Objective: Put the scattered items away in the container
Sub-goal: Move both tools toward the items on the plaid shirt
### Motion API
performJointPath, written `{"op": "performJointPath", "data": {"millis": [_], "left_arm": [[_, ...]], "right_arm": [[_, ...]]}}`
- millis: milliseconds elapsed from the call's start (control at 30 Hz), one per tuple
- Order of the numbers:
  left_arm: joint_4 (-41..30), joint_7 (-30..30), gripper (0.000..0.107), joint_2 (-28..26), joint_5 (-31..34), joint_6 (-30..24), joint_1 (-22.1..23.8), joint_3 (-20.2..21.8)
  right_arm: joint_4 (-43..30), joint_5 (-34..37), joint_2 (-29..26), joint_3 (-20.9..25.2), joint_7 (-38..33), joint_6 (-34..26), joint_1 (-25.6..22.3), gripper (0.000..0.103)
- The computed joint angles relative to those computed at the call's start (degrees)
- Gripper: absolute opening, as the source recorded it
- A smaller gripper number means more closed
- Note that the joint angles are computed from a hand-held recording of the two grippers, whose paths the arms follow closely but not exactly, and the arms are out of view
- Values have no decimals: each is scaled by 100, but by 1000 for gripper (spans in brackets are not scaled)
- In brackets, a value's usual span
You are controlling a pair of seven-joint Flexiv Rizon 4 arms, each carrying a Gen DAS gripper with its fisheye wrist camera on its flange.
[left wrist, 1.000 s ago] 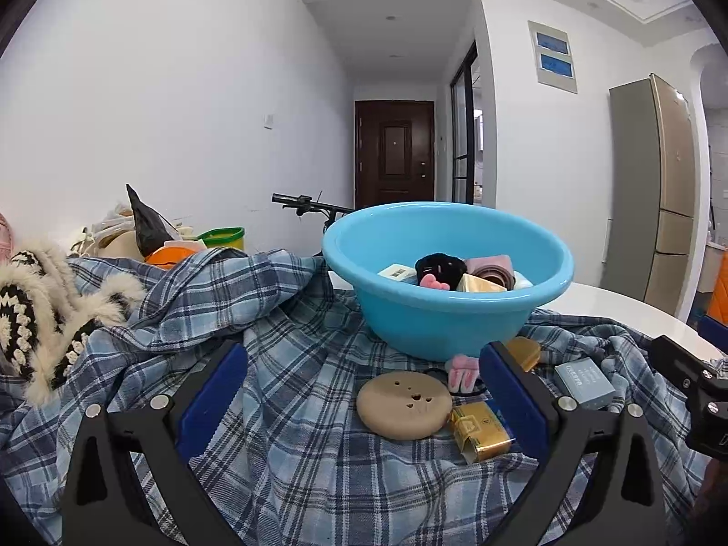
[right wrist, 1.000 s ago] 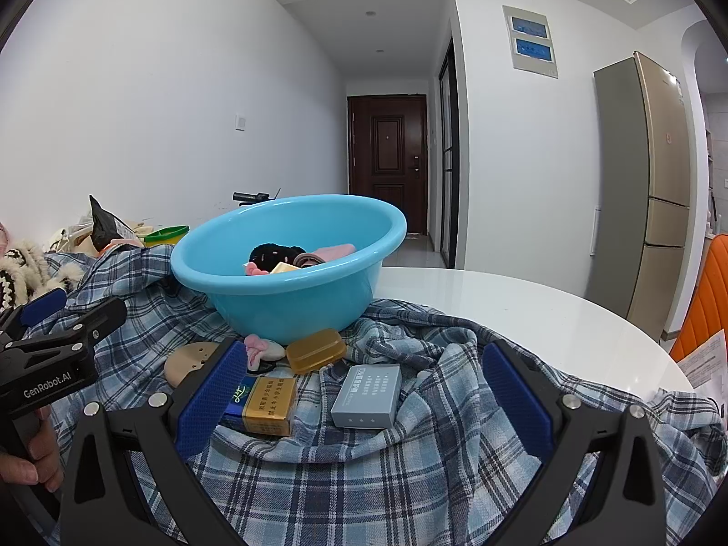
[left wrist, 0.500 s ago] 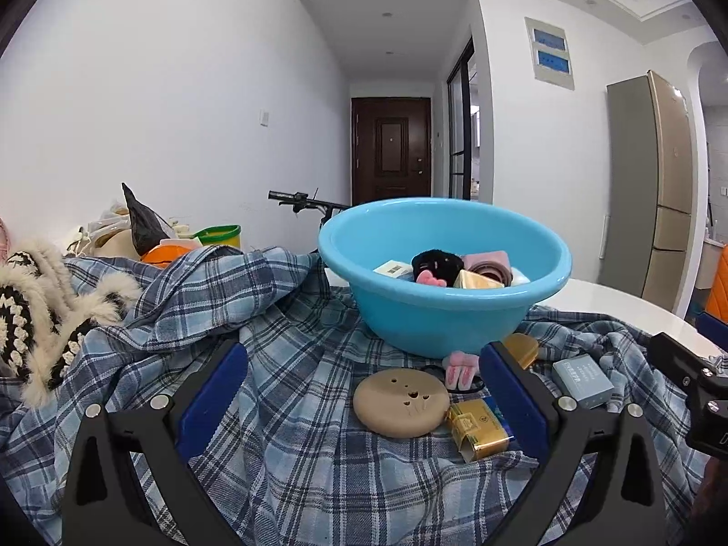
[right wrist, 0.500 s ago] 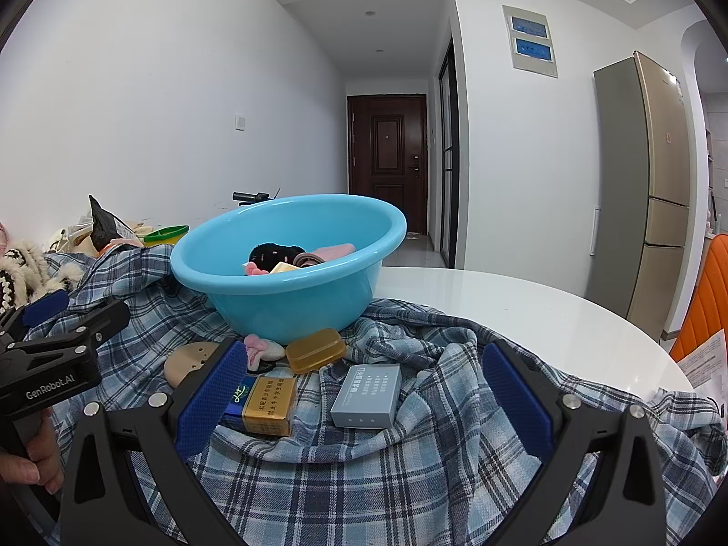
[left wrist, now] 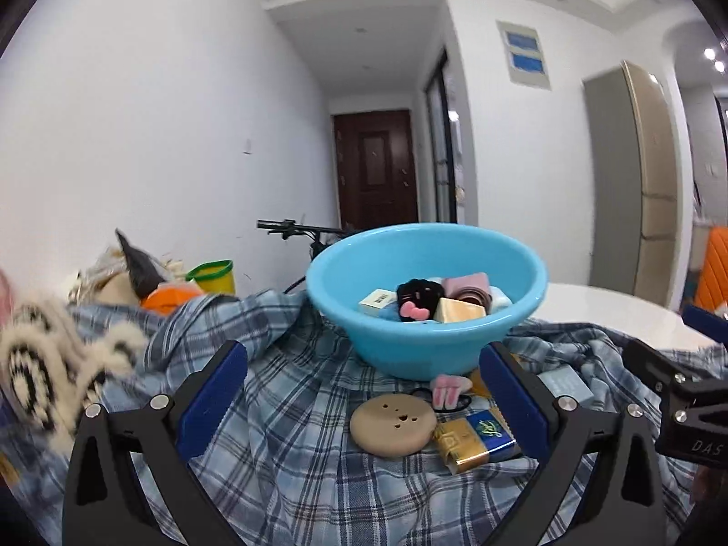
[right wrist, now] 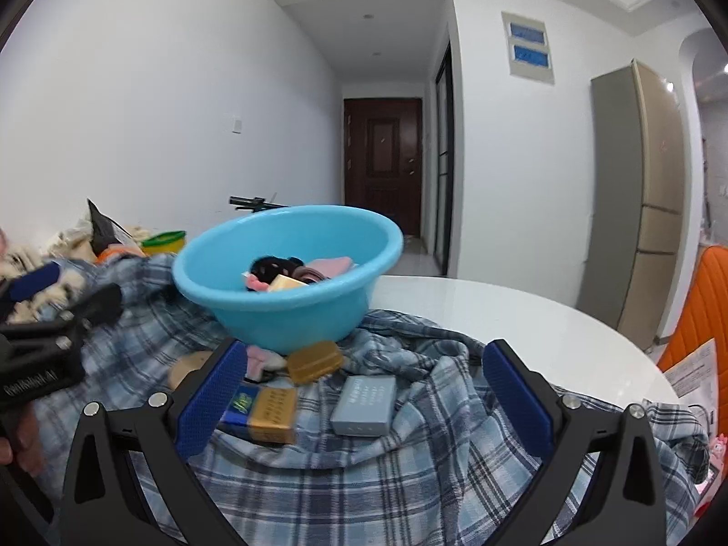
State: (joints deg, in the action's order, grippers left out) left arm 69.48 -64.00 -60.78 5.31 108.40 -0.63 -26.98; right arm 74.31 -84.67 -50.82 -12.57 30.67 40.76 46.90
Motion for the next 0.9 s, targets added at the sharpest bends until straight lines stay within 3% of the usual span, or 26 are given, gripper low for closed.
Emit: {"op": "performJointPath", "data": {"millis": [100,200,267,433,533,600,667,800,867,900], "left_arm": [[-85,72,103,245,-295,-444,-154,245],[-210,144,103,274,-440,-415,-56,-34],[-323,125,103,290,-483,-308,-30,-151],[-441,-123,103,252,-11,324,188,-618],[-531,-277,103,294,364,358,269,-726],[-662,-365,103,267,677,161,389,-983],[-794,-220,103,147,997,-475,655,-1663],[-1196,293,103,142,291,-2316,693,-2150],[-1867,273,103,44,-87,-3567,487,-2118],[-2334,299,103,-23,-428,-4153,243,-1821]], "right_arm": [[-44,188,128,21,-192,-355,69,103],[-513,816,-11,-69,-879,-1859,453,103],[-547,576,23,-242,-885,-2316,626,103],[-35,-359,570,-152,-170,-2037,499,103],[147,-770,782,13,419,-1849,324,103],[273,-1054,969,159,711,-1342,64,103],[287,-1114,1081,281,533,-995,-138,103],[-68,-667,1040,423,-505,-580,-385,103],[-456,-126,880,464,-1207,-396,-459,103],[-541,163,847,455,-1444,-467,-453,103]]}}
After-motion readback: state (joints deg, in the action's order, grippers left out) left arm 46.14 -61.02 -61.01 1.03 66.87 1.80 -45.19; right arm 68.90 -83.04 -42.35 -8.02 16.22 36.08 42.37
